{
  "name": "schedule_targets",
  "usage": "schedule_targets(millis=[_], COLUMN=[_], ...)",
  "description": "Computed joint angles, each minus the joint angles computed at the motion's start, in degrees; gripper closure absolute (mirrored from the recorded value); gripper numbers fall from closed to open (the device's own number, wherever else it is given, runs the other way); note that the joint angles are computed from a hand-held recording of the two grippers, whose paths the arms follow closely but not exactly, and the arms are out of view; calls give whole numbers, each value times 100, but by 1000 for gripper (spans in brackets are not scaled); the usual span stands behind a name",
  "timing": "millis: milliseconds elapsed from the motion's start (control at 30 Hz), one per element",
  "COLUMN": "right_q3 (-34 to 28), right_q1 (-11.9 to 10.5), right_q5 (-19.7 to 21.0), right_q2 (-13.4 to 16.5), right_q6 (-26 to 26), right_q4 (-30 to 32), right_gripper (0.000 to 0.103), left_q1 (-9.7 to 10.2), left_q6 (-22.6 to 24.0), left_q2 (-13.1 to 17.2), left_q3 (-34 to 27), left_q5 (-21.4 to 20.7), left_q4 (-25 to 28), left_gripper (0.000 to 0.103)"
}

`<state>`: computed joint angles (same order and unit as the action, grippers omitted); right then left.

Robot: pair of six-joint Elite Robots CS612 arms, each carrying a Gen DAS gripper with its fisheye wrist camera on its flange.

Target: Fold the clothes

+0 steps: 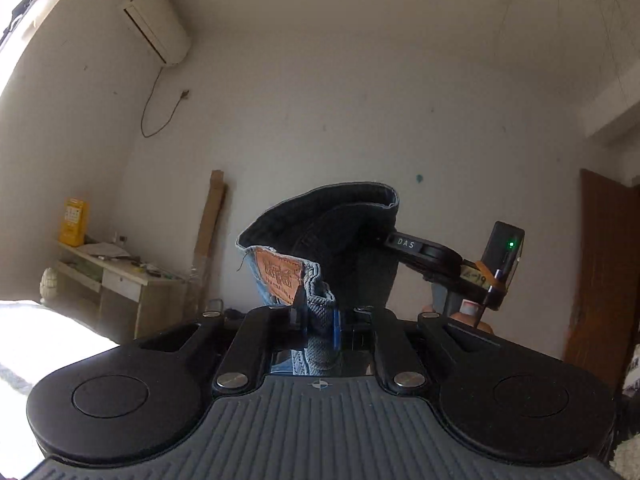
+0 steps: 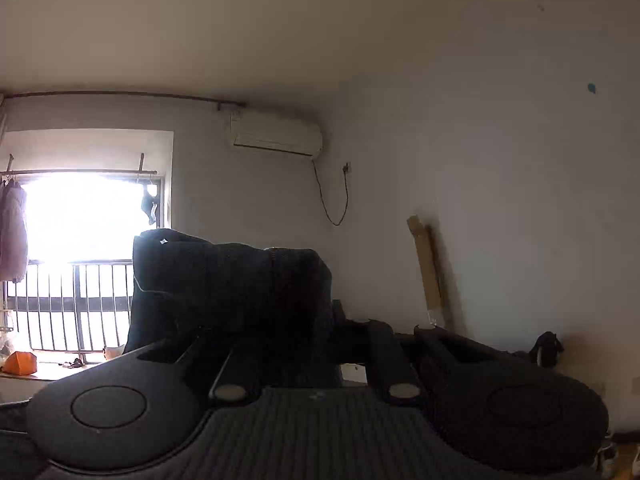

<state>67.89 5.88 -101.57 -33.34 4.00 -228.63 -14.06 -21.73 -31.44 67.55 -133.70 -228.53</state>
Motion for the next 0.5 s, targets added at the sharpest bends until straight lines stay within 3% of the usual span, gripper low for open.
schedule_targets(millis=[100, 200, 367, 500], right_q3=[-139, -532, -1635, -3007], right_q1=[91, 242, 514, 804], right_q5=[49, 255, 1006, 1869], right_q2=[19, 262, 904, 1642], right_q6=[-448, -602, -417, -597], right_q4=[85, 469, 1525, 2693], right_gripper=[91, 91, 91, 91], left_q1=[46, 107, 315, 523], left_q6=[-110, -144, -329, -595], left_q2=[18, -79, -265, -421], left_q3=[36, 351, 1094, 1836], left_q5=[37, 338, 1177, 2053], left_q4=[-103, -146, -321, -542], left_gripper=[94, 94, 94, 94])
